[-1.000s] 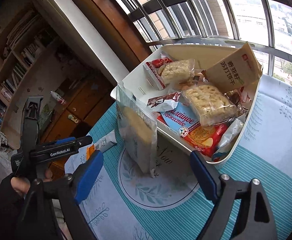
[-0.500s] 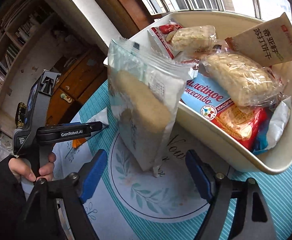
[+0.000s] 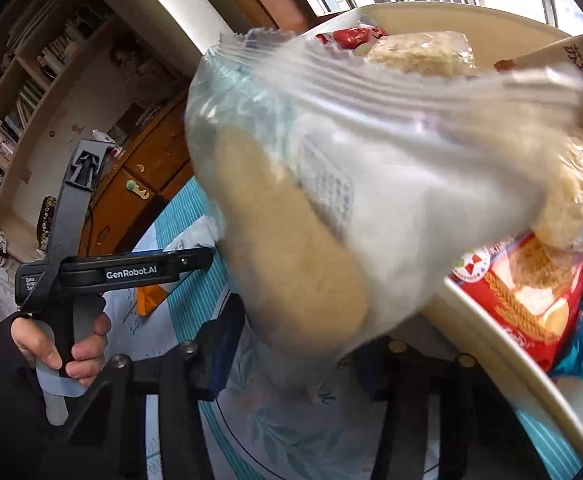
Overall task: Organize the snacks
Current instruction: 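Grasp the orange-and-white bar with left tool while right tool holds the clear packet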
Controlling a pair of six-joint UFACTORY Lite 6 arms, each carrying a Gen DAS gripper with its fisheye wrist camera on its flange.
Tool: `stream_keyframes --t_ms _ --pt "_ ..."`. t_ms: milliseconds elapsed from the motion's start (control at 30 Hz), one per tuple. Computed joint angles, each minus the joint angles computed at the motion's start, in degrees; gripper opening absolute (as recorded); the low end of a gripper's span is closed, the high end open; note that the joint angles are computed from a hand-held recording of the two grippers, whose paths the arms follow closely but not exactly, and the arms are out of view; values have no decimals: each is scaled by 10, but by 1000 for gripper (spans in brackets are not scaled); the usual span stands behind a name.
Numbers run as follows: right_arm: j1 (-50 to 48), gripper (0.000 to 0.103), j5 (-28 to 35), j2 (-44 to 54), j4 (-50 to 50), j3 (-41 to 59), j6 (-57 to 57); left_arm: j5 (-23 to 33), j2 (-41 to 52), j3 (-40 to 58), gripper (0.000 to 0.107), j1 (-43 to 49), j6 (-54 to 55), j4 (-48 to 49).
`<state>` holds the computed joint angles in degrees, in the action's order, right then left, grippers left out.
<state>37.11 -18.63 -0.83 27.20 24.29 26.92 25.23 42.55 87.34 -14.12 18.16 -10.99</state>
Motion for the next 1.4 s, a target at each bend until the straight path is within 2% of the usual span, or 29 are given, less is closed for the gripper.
stream_keyframes --t_ms 67,200,333,467,567,767,933,1067,1100,1233,1400 --pt "6 40 -7 -2 13 0 -20 -12 -12 -20 76 -3 3 -5" --pt "16 34 -5 -6 32 1 -35 -28 -34 -51 54 -4 10 -14" --pt "11 29 9 -18 6 3 -22 -52 -64 -98 46 -10 -13 -12" --pt "11 28 29 -33 47 11 -68 -58 -95 -143 42 -8 -29 -28" --pt "28 27 35 -51 139 12 -154 -64 -123 -183 41 -10 -39 -34" --pt "83 27 25 -94 390 15 -378 -72 -204 -287 40 -25 -77 -23" --pt "118 27 10 -191 640 -9 -608 -56 -302 -361 40 -35 -107 -38" --pt "147 27 -24 -279 829 -20 -780 -30 -391 -398 41 -58 -193 4" --pt "135 27 -21 -287 847 -15 -812 -24 -403 -399 41 -56 -188 -6" --pt "147 27 -78 -356 907 -15 -915 4 -469 -402 41 -62 -197 -35" --pt "91 27 -92 -421 1001 0 -1094 35 -512 -370 41 -101 -293 -14"
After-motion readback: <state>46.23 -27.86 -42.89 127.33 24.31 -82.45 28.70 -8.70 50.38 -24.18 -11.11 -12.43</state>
